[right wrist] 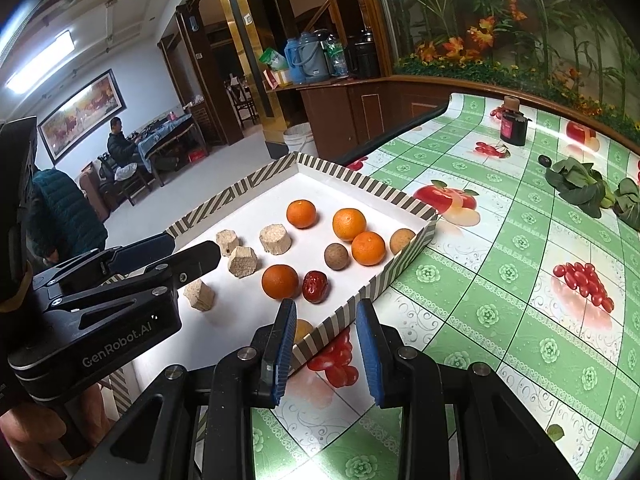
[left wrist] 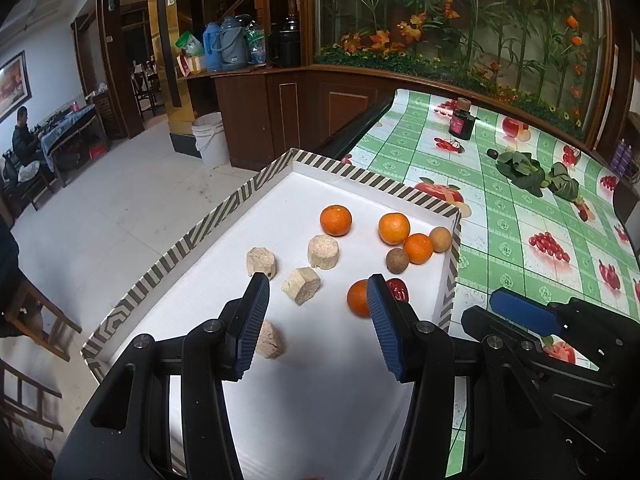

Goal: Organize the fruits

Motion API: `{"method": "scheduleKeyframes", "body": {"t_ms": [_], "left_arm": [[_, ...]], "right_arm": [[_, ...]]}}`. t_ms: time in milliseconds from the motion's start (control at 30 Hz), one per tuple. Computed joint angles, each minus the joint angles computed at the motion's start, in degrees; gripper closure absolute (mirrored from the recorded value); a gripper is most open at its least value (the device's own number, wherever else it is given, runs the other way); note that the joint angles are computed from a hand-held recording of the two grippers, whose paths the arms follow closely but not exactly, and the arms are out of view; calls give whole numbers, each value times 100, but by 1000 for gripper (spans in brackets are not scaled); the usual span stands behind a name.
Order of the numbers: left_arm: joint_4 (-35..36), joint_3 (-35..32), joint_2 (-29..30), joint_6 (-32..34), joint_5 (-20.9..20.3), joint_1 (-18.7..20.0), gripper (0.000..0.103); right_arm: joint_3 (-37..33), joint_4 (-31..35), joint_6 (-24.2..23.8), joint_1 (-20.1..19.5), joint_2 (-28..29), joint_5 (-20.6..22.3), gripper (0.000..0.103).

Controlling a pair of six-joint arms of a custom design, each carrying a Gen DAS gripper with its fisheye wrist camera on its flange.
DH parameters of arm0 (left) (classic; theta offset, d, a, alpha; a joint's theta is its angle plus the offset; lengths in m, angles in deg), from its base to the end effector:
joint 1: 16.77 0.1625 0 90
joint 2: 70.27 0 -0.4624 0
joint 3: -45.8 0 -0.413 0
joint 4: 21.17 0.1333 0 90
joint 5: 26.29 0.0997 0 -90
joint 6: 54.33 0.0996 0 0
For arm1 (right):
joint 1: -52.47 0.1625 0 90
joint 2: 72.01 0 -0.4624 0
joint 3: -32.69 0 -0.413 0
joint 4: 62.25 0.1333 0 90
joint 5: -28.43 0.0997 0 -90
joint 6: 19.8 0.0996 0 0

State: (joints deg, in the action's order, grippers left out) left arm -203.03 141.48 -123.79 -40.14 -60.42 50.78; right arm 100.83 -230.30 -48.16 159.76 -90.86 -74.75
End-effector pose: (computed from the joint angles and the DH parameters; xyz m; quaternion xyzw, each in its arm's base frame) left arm -0.0634 -0.7184 0.2970 0.0651 0.8229 -0.4009 0.3973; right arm 0.3556 -0.7702 -0.0382 0.3470 -0.8980 0.2348 0.1344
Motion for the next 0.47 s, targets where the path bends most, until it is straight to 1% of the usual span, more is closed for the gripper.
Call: {"method": "scheduleKeyframes", "body": {"t_ms": [200, 367, 467], "left_arm": [[-37, -4, 10, 22, 5, 12, 52], [-473, 26, 57, 320, 63, -14, 52], [-152, 0, 36, 143, -5, -50, 52]], "right_arm": [[-25, 59, 3, -9, 14, 0, 73], [4, 38, 38, -28, -11, 28, 73], [59, 3, 104, -66, -74, 29, 73]]}}
